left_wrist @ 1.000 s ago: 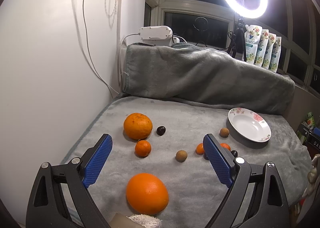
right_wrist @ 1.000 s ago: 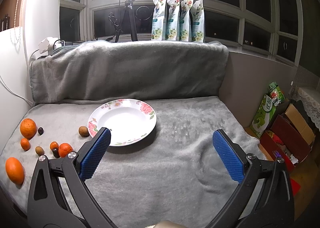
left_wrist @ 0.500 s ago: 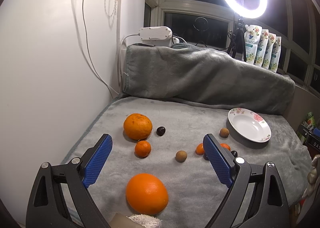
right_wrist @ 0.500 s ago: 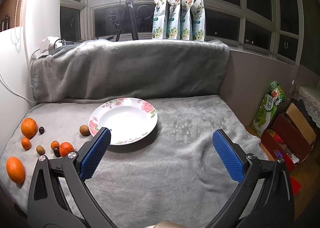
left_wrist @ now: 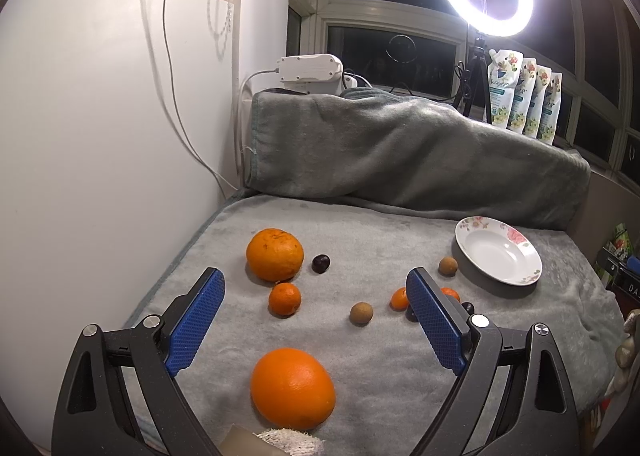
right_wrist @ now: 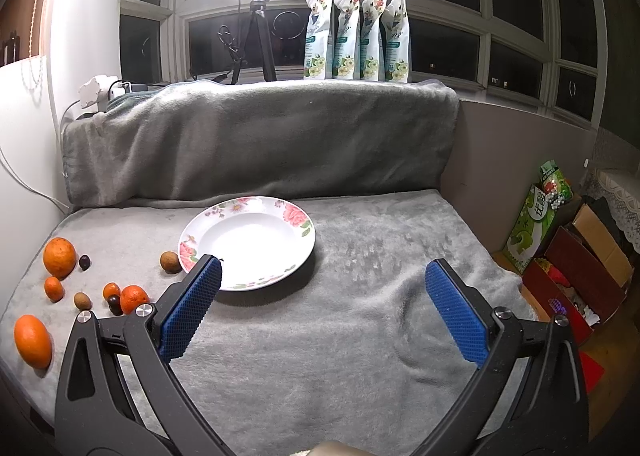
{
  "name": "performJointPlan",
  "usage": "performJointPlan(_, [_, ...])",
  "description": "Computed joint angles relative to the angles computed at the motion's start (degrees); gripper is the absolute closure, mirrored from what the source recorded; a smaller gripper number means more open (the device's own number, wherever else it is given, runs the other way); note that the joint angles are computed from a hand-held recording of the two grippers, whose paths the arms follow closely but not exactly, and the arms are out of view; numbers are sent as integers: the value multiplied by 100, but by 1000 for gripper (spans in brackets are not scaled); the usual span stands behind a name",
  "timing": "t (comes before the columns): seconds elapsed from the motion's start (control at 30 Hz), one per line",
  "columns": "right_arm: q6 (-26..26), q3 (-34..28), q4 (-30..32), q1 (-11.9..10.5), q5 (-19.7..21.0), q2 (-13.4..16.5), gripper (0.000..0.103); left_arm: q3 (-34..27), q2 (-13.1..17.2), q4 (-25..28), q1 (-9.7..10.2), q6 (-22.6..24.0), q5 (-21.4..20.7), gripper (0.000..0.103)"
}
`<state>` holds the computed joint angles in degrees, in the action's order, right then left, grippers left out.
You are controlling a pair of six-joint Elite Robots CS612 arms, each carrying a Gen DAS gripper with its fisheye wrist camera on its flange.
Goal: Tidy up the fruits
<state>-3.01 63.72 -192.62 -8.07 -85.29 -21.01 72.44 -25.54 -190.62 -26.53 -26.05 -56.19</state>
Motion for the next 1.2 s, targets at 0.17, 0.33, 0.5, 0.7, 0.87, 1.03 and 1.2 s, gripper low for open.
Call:
performJointPlan(0.17, [5, 0, 1, -2, 2, 2, 0, -1, 0, 1, 1, 2, 0, 11])
performJointPlan(0.33, [-1, -5, 6, -3, 4, 5, 0, -5, -1, 11, -1, -4, 0, 11])
performJointPlan(0.5, [2, 4, 11, 0, 5, 1, 0, -6, -2, 15, 1, -6, -3, 11])
performJointPlan(0.7, [3, 15, 14, 3, 7, -3, 0, -15, 1, 25, -2, -8, -1, 11])
performJointPlan(0.87, [-12, 11, 15, 6, 21, 3, 0, -14, 1, 36, 0, -13, -2, 11])
performJointPlan(1.03, [-20, 53, -25, 37, 24, 5, 0, -17, 1, 43, 0, -19, -6, 11])
performJointPlan(1.2, [-41, 59, 51, 52, 137, -8, 0, 33, 0, 21, 18, -87, -61, 11])
